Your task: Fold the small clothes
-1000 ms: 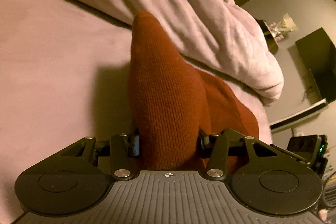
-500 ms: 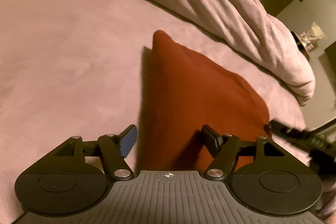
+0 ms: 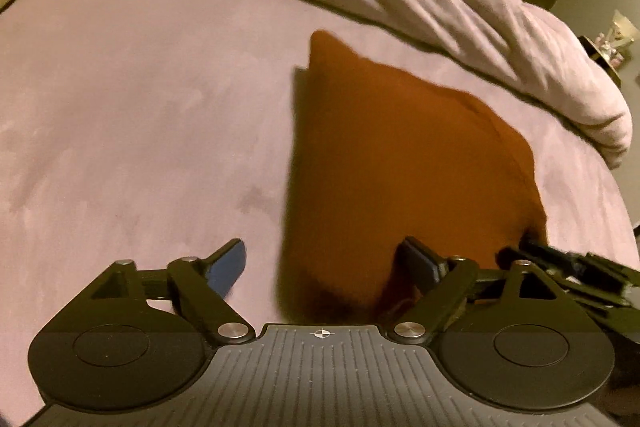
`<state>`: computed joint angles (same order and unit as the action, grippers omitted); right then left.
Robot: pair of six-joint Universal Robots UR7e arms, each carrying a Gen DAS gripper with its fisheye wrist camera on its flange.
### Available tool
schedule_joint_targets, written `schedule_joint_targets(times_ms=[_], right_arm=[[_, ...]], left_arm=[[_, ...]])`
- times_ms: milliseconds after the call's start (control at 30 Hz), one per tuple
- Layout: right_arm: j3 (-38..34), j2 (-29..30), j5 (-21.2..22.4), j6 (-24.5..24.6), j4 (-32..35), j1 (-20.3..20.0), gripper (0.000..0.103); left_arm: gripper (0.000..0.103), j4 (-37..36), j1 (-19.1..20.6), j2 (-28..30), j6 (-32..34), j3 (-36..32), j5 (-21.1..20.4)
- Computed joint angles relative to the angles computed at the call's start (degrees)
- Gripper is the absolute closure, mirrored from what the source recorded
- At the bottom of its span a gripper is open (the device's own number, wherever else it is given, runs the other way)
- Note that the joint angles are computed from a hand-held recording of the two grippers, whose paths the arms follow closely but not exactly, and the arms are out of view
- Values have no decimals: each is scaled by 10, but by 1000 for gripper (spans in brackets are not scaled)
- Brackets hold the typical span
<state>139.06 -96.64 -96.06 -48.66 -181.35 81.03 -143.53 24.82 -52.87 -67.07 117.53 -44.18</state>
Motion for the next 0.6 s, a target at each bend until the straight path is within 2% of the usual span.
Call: schedule_joint_targets(times_ms=[33, 67, 133, 300, 500, 600], right_arm=[[4, 6, -24, -3, -10, 0, 72], [5, 12, -30, -10, -19, -8, 72], [6, 12, -12, -6, -21, -21, 72], [6, 1, -32, 25, -14, -6, 72], [13, 38, -76, 20, -71, 9, 72], [10, 47, -83, 15, -80, 11, 71]], left_arm=[[8, 12, 2, 1, -5, -1, -6], [6, 22, 3, 2, -15, -1, -10], [6, 13, 0, -3, -36, 10, -16], [6, 77, -18, -4, -56, 4, -7], [4, 131, -7, 23, -62, -32, -6], [2, 157, -5, 30, -69, -44, -4]])
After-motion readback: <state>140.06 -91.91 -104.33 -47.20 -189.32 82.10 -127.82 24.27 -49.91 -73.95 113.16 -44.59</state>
